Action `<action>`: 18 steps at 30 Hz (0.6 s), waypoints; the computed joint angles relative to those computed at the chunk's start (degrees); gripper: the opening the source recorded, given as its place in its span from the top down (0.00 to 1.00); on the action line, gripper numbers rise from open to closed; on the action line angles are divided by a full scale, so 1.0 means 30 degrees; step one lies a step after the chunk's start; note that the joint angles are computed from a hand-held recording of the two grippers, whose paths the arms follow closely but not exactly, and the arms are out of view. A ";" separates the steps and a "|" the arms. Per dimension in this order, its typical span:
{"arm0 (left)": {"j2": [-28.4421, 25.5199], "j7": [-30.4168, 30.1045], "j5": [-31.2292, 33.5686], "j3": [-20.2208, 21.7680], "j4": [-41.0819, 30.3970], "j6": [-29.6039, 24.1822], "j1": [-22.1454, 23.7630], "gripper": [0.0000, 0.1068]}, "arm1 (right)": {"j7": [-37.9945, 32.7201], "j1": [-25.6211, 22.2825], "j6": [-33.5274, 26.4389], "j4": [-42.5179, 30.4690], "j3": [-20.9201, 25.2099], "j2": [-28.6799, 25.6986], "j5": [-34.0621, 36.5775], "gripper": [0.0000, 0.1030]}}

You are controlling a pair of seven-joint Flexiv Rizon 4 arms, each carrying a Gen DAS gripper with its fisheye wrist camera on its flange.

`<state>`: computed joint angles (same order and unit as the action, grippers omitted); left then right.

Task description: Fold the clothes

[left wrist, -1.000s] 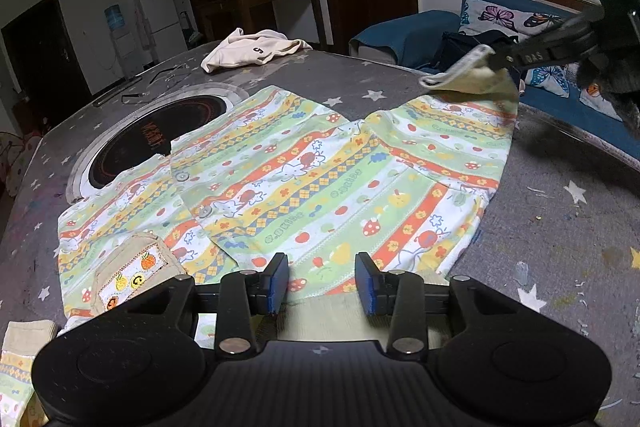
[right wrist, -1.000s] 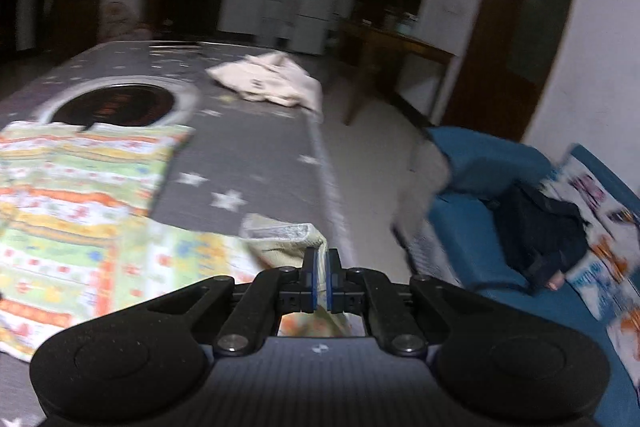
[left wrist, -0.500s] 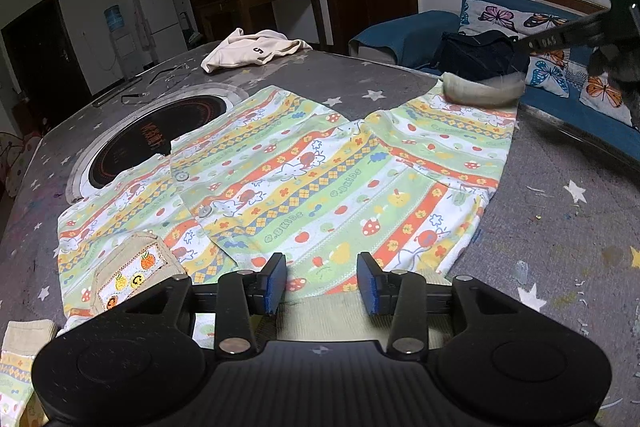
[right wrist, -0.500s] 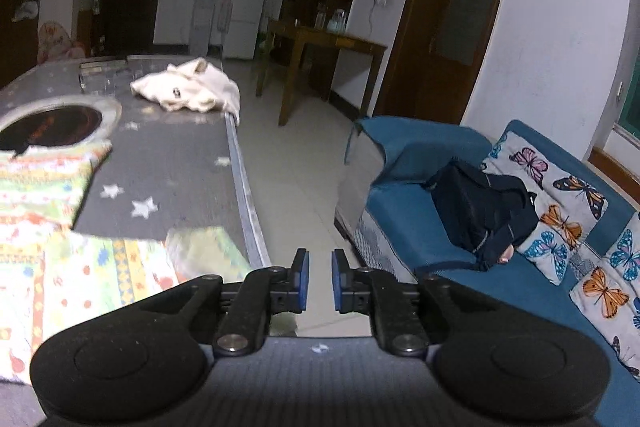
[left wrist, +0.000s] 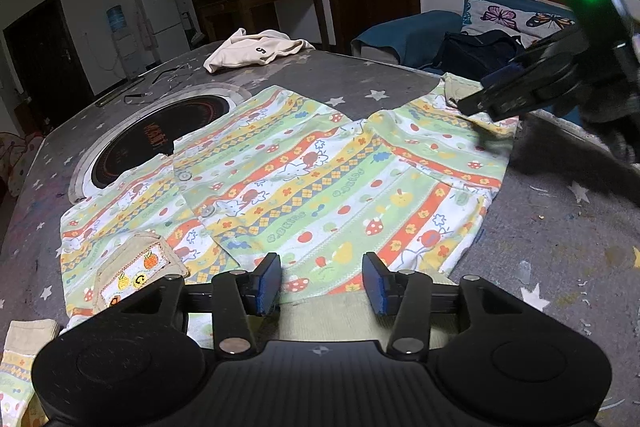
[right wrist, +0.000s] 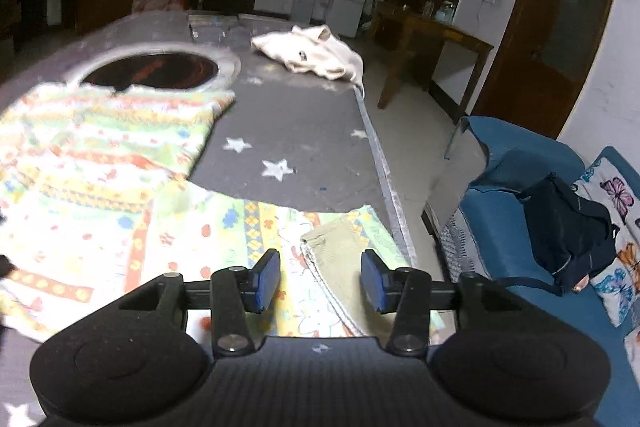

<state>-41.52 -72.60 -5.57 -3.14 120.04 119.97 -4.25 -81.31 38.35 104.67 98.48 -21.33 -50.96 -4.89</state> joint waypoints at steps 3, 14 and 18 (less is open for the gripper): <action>0.0001 -0.0037 0.0032 0.0005 0.0028 0.0035 0.0029 0.52 | 0.0319 0.0278 -0.0429 -0.0862 -0.0789 -0.0808 0.0081 0.54; -0.0062 -0.0120 -0.0059 0.0088 -0.0033 0.0048 -0.0004 0.46 | 0.2927 0.1507 -0.1342 -0.2747 -0.5068 -0.3023 0.0761 0.53; -0.0058 -0.0187 -0.0210 0.0137 -0.0027 0.0047 -0.0063 0.44 | 0.3501 0.1289 -0.0979 -0.2448 -0.4994 -0.2567 0.0801 0.53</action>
<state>-41.69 -73.16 -6.20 -2.73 119.96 120.12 -4.44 -70.80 42.21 101.73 91.13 -36.31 -58.66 -2.48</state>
